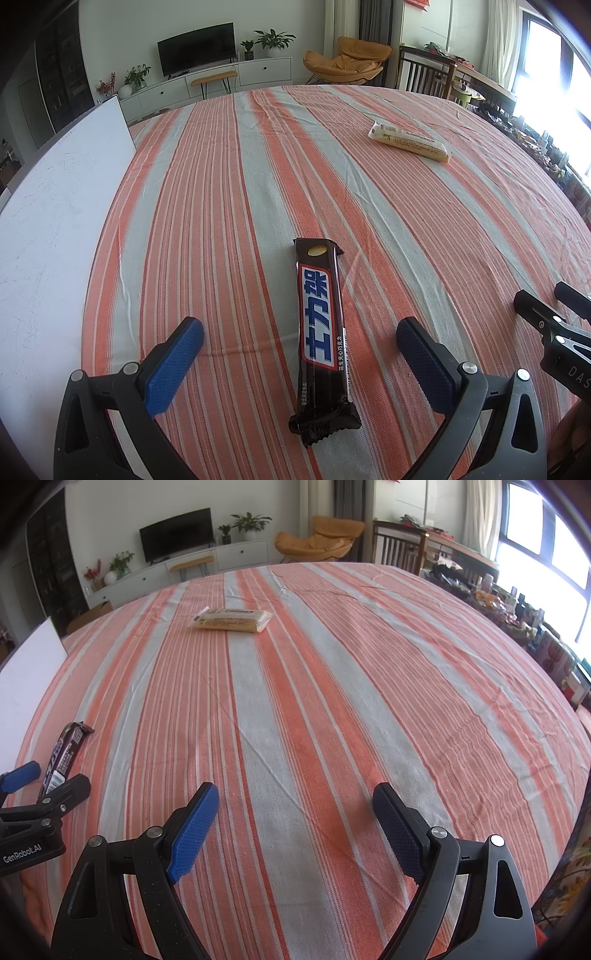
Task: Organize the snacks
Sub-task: 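Set the chocolate bar back down and open the left gripper, then grasp the cream bread stick with the right gripper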
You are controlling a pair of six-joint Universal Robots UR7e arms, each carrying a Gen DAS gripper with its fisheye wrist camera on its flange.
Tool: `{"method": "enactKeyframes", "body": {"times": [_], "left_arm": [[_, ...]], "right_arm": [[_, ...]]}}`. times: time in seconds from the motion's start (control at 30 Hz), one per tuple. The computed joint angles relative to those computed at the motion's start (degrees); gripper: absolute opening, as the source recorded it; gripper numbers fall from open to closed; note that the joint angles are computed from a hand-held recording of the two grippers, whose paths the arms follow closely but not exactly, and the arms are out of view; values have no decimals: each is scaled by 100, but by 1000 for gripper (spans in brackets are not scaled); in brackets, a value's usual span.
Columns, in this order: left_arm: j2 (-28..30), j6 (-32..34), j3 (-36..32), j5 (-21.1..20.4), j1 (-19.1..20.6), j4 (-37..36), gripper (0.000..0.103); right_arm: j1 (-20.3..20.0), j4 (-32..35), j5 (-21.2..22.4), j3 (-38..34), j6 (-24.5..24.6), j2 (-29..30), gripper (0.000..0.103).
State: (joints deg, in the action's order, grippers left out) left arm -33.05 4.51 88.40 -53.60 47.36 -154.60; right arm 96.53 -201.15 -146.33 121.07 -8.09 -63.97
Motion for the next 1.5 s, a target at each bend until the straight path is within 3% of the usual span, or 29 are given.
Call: {"method": "enactKeyframes", "body": {"times": [0.07, 0.17, 0.23, 0.3, 0.37, 0.43, 0.53, 0.67, 0.87, 0.93, 1.0, 1.07, 1.1, 1.13, 1.4, 1.5], "left_arm": [[0, 0, 0, 0, 0, 0, 103], [1, 0, 0, -1, 0, -1, 103], [1, 0, 0, -1, 0, -1, 103], [2, 1, -4, 0, 1, 2, 103], [2, 1, -4, 0, 1, 2, 103], [2, 1, -4, 0, 1, 2, 103], [3, 2, -6, -1, 2, 2, 103], [4, 3, -8, -2, 3, 3, 103], [4, 6, -11, -5, 5, 2, 103], [9, 7, -12, -7, 8, -2, 103], [10, 6, -12, -5, 5, -1, 103], [9, 4, -10, -6, 4, -2, 103], [10, 3, -11, -6, 4, -1, 103], [8, 2, -8, -6, 3, -2, 103], [10, 2, -8, -6, 3, -4, 103], [10, 3, -6, -7, 3, -5, 103]], "right_arm": [[0, 9, 1, -2, 0, -1, 89], [-45, 464, 192, -32, -24, -113, 97], [-115, 1429, 582, -60, -45, -460, 97], [-293, 2320, 1308, -163, -151, -874, 95], [-340, 2433, 1361, -424, -628, -916, 95], [-357, 2287, 1233, -862, -1348, -748, 95], [-496, 3103, 1424, -1758, -1812, -489, 95], [-635, 4195, 1738, -2892, -1923, 43, 95], [-756, 5008, 1504, -4015, -1951, 865, 94], [-818, 5102, 1789, -4023, -1731, 811, 94], [-789, 4916, 1731, -3900, -1654, 773, 88], [-745, 4704, 1749, -3695, -1678, 672, 66], [-724, 4644, 1738, -3609, -1625, 619, 41], [-718, 4678, 1710, -3605, -1503, 607, 31], [-521, 4282, 1290, -2457, -595, 28, 31], [-375, 3622, 1033, -1784, -695, -148, 31]]}}
